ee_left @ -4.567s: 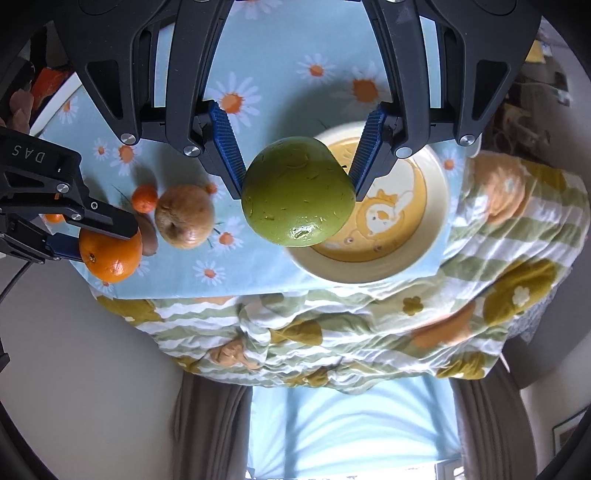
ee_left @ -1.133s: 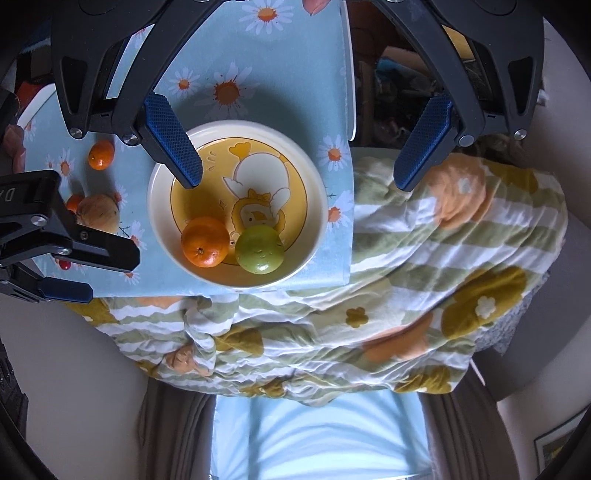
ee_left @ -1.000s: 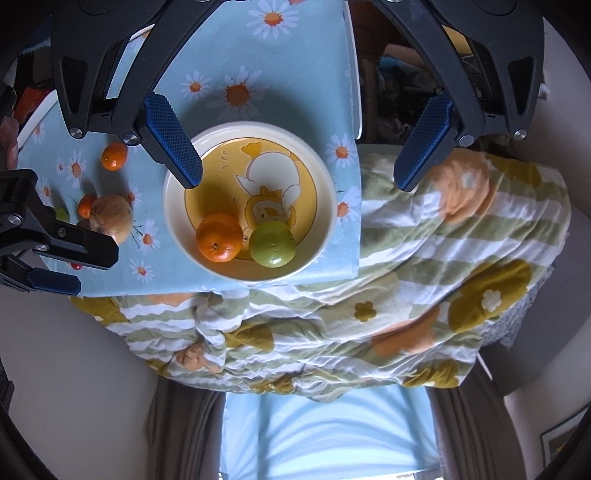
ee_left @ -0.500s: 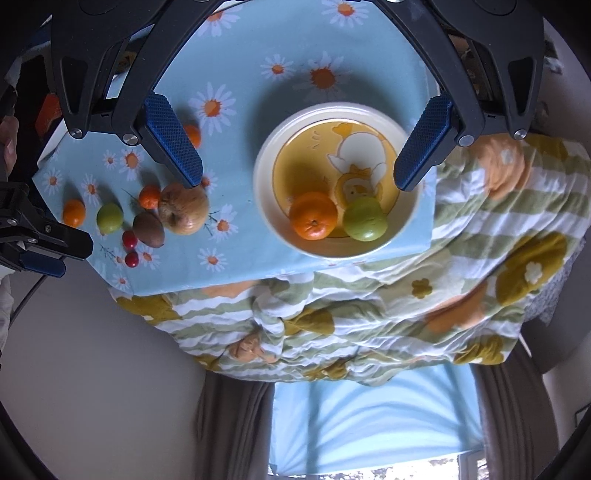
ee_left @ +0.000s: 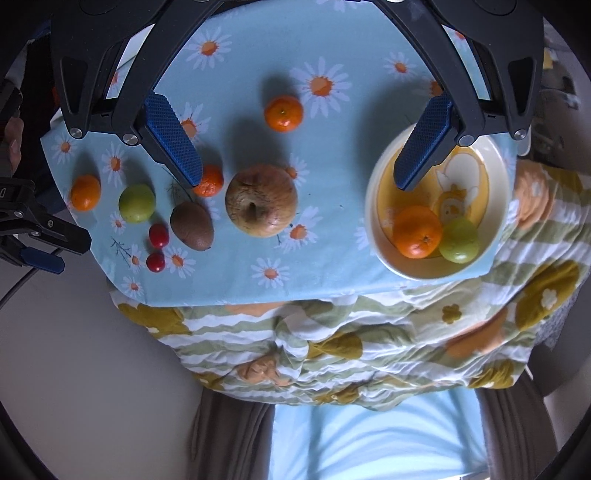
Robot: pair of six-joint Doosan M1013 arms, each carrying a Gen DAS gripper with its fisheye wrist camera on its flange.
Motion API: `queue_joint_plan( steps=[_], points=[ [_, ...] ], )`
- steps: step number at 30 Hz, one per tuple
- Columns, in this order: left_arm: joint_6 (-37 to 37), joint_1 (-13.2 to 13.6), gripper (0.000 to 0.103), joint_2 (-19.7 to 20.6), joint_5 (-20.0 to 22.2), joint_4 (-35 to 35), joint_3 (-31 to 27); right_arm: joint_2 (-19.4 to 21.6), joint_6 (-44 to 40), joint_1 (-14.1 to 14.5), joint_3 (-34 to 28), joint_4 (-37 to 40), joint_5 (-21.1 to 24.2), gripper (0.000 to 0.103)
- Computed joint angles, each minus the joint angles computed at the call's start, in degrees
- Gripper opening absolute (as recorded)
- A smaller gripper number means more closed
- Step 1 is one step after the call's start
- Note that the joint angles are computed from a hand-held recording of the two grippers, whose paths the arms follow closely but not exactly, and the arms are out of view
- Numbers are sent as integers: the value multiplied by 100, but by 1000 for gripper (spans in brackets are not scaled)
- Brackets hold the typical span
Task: Organize fruits
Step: 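Withdraw both tools from the bowl toward the remaining fruit, then grasp the wrinkled apple with the left tool while the right tool grasps a red tomato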
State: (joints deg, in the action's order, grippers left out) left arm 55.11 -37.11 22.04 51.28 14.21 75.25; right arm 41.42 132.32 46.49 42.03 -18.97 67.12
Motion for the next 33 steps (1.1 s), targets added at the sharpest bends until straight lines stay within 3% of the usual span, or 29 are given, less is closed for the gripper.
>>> queue_joint_plan(
  steps=[13,25,33],
  points=[
    [-450,-111,103,737,569,-124,-715,34,-1094,-461,409,932,-163,102],
    [-543,-81,102,1194,1056,-309,-1111,380,-1358,-669,114,1656,208,86],
    [-700,-64,80,1302,1269,-247,-1188,561,-1453,-702,-145,1752,505,81]
  ],
)
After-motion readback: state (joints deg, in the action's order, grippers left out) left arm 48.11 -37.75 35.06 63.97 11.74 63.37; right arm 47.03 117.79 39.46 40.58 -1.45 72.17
